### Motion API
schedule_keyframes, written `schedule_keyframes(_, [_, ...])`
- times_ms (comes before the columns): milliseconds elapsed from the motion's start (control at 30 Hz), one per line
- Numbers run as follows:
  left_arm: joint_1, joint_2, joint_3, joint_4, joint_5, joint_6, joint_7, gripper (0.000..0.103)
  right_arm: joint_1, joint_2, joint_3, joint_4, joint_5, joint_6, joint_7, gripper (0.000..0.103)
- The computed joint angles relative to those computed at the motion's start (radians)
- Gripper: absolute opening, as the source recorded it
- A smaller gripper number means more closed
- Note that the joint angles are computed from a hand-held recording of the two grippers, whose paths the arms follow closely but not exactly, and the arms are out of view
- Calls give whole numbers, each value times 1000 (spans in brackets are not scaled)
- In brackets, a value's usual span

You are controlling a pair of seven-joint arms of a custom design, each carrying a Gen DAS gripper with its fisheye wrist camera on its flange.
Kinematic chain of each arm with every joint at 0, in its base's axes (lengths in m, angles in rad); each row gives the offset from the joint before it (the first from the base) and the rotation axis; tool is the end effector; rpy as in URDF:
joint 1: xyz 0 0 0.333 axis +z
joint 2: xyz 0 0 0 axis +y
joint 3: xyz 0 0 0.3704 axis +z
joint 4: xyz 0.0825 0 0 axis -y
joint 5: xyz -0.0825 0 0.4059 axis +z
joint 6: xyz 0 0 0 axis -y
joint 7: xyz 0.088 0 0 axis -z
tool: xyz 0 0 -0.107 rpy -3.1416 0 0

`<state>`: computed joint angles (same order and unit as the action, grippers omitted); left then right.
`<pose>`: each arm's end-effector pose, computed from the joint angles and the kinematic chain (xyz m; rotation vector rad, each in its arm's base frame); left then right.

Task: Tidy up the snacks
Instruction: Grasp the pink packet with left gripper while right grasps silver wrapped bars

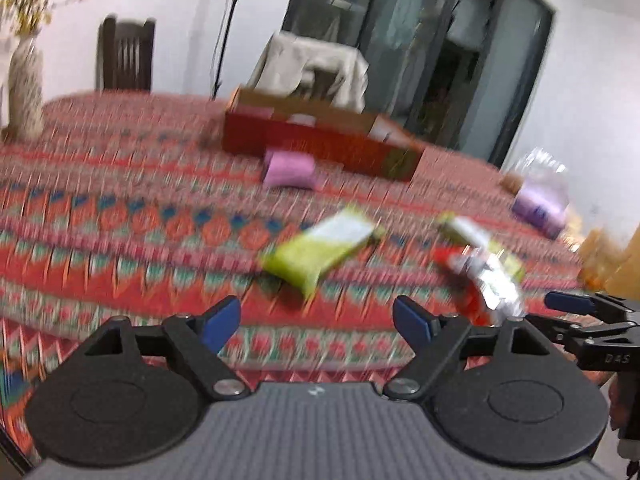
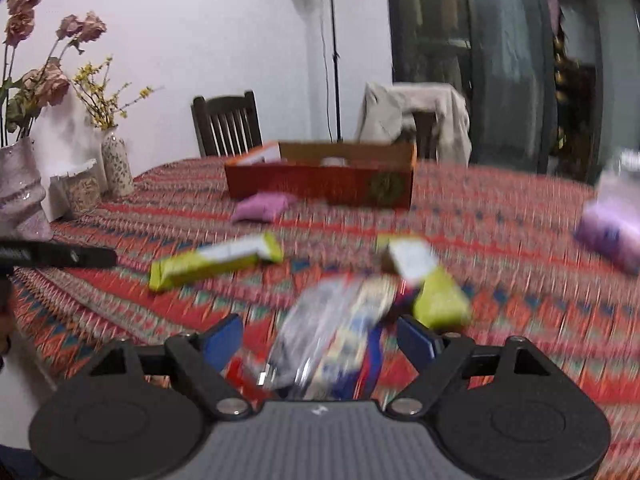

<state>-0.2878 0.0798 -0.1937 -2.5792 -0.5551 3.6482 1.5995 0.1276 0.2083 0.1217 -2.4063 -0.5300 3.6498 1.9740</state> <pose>0.4695 -0.1675 0.3798 -1.8283 1.6143 -1.0613 0.5219 0.1974 0.3836 -1.8402 1.1728 -0.5150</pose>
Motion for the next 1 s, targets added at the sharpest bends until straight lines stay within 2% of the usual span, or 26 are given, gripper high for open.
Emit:
schedule_keyframes(133, [-3,0,-3,-16,0,3,-14,85,24,11,-7,-32,48,-10,-31,83])
schedule_keyframes(233, [-18,6,0,-4,-47,8,31,85,0,21,10,-28,26,-2,2,83])
schedule_keyframes(367, [-23,13,2,17,-68,-3,57,85,5,26,7,-18,38,2,-5,83])
schedule_keyframes(633, [-13,53,24,65,-25,-17,76,85,-12,79,33,60,36,-28,32,83])
schedule_keyframes(767, [-17,91,58,136,-30,-57,107,85,-41,134,69,137,1,-61,61,81])
schedule_keyframes(800, [-20,104,70,158,-36,-66,118,85,-44,150,76,161,-3,-78,60,76])
schedule_keyframes(833, [-24,116,81,178,-37,-71,128,85,-16,161,59,176,30,-86,31,69])
schedule_keyframes(867, [-26,131,94,204,-35,-78,141,85,-9,173,59,195,41,-98,13,69])
schedule_keyframes(1000, [-62,211,171,348,-41,-143,223,85,-54,231,122,283,12,-144,-17,62])
